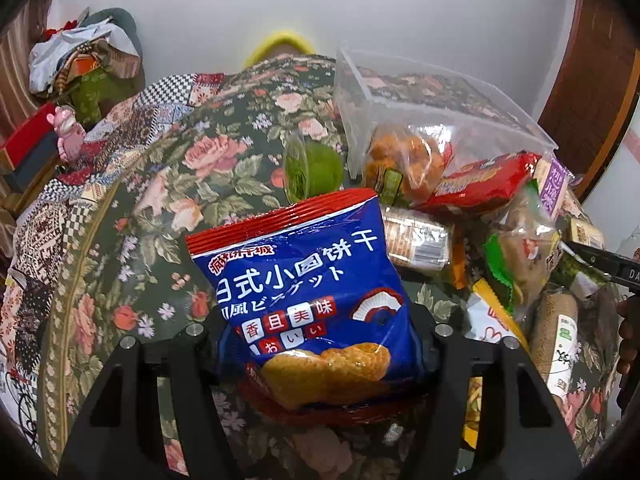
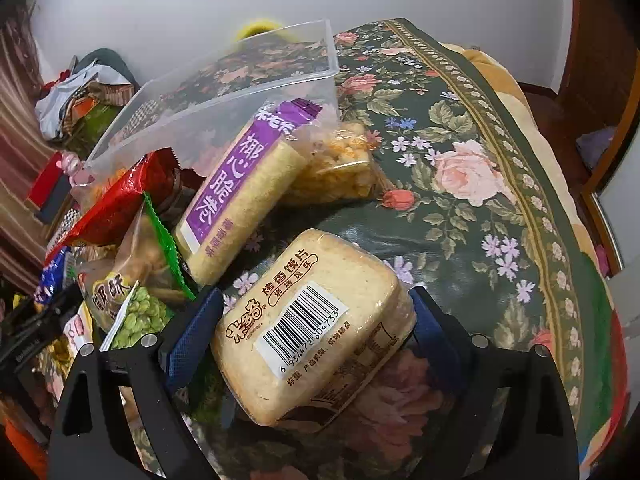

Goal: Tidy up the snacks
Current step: 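Grasp the blue biscuit bag with the left tool while the right tool grasps the cream cracker block, then carry the blue bag with the left tool while the right tool carries the cracker block over the clear box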

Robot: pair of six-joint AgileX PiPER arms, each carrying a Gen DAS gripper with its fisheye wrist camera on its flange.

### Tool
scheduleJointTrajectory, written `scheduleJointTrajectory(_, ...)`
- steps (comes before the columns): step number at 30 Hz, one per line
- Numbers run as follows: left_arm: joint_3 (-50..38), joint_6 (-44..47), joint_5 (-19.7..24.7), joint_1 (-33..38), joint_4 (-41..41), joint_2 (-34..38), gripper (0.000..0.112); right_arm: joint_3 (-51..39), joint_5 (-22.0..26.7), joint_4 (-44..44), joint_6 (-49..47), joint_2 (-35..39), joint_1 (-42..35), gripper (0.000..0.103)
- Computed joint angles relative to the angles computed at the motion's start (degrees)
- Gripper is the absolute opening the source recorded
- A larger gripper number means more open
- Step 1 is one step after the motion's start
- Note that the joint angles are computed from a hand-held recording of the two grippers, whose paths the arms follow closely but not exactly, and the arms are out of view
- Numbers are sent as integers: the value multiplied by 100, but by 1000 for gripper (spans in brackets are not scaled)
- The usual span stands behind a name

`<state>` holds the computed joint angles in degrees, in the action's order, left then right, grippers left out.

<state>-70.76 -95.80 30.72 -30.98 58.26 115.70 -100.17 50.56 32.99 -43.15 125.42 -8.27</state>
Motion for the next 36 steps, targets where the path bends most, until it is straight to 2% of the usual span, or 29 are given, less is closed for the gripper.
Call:
scheduleJointTrajectory(4, 72, -45, 84, -30, 67, -205, 64, -48, 21, -170, 129, -37, -107, 93)
scheduleJointTrajectory(7, 60, -47, 164, -71, 85, -290, 64, 126, -206, -281, 165, -175, -167, 96)
scheduleJointTrajectory(11, 25, 8, 211, -119, 41, -336, 64, 227, -307, -283, 52, -221, -171, 94)
scheduleJointTrajectory(12, 7, 47, 256, -144, 16, -347, 64, 309, -461, -294, 9, -250, -134, 94)
scheduleJointTrajectory(17, -76, 178, 342, -197, -82, -425, 64, 429, -841, -321, 81, -284, -14, 75)
scheduleJointTrajectory(19, -107, 207, 369, -210, -75, -481, 64, 510, -947, -289, -44, -358, -3, 58)
scheduleJointTrajectory(21, -172, 283, 386, -214, -94, -507, 64, 544, -973, -304, -154, -421, -10, 54)
scheduleJointTrajectory(36, -1632, 1923, 600, -25, -809, -217, 64, 68, -496, 658, -756, -711, -128, 53)
